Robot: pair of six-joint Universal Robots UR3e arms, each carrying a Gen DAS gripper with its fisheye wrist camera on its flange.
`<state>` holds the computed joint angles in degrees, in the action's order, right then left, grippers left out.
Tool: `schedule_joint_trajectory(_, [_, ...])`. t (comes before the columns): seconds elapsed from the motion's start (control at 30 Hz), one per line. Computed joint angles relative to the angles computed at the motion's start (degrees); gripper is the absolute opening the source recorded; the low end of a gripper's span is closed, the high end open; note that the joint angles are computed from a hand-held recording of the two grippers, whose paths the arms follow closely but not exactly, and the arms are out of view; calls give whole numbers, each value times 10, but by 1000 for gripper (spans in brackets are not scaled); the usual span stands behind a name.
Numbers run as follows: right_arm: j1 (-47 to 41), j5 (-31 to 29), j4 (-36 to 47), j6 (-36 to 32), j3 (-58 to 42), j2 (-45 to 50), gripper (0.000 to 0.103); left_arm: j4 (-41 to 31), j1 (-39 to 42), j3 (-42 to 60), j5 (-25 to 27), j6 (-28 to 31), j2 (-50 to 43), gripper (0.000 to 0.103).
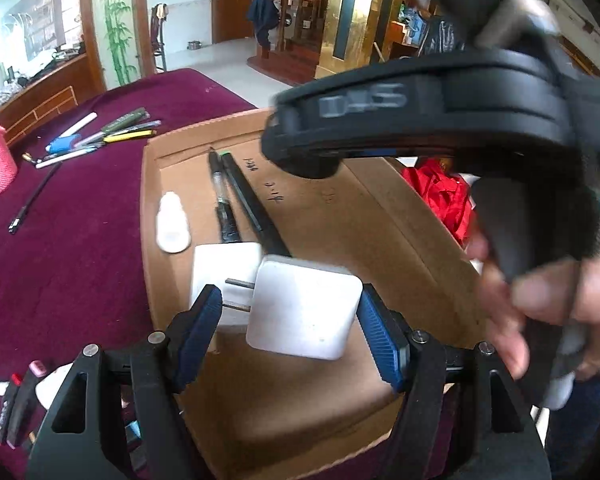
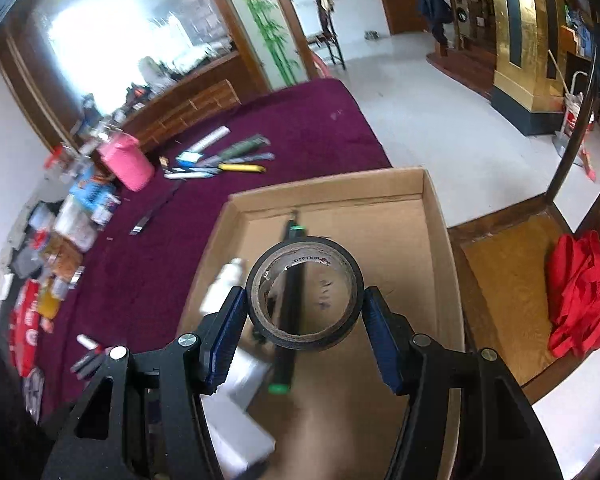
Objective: Organize rigid objects
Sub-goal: 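Open the left gripper to drop the charger while the right gripper releases the tape roll into the box, then move both grippers back to the pile of markers on the table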
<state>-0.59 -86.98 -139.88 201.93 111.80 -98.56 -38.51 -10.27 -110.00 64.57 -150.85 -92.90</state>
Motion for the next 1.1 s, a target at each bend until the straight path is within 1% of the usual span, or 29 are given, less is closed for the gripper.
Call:
schedule_joint_trajectory(0.1, [-20, 15, 17, -18, -17, 25, 54, -4, -8, 5, -4, 0, -11, 68])
schedule_joint_trajectory(0.17, [-36, 24, 21, -24, -22, 37, 54, 6, -12, 3, -7, -3, -16, 68])
schedule_joint_trajectory(0.27, [-40, 20, 32, -36, -41, 58, 54, 10, -8, 3, -20, -9, -21, 68])
schedule_joint_trajectory(0.47, [-48, 18, 39, -41, -67, 96, 54, 39, -6, -3, -21, -13, -31, 68])
schedule_joint_trajectory(0.53, [-49, 17, 37, -42, -70, 102, 54, 36, -2, -7, -29, -12, -28, 68])
schedule_joint_trajectory(0.6, [-45, 8, 35, -40, -72, 105, 54, 38, -2, -4, -24, -14, -30, 68])
schedule_joint_trajectory(0.7, [-48, 10, 34, -40, -71, 103, 56, 36, 3, -3, -25, -9, -26, 68])
schedule_joint_trajectory(0.73, [-51, 13, 36, -42, -68, 99, 59, 31, 5, -5, -27, -7, -20, 68])
schedule_joint_trajectory(0.87, [-76, 54, 33, -32, -27, 53, 60, 14, 19, -16, -40, 10, 7, 68])
schedule_joint_trajectory(0.93, [-73, 54, 30, -24, -8, 24, 60, -1, 27, -25, -44, 22, 28, 68])
schedule_joint_trajectory(1.03, [-53, 52, 9, -2, 34, -40, 59, -40, 56, -47, -64, 49, 80, 68])
schedule_joint_trajectory(1.1, [-27, 51, -14, 26, 66, -87, 60, -72, 82, -61, -83, 75, 116, 68])
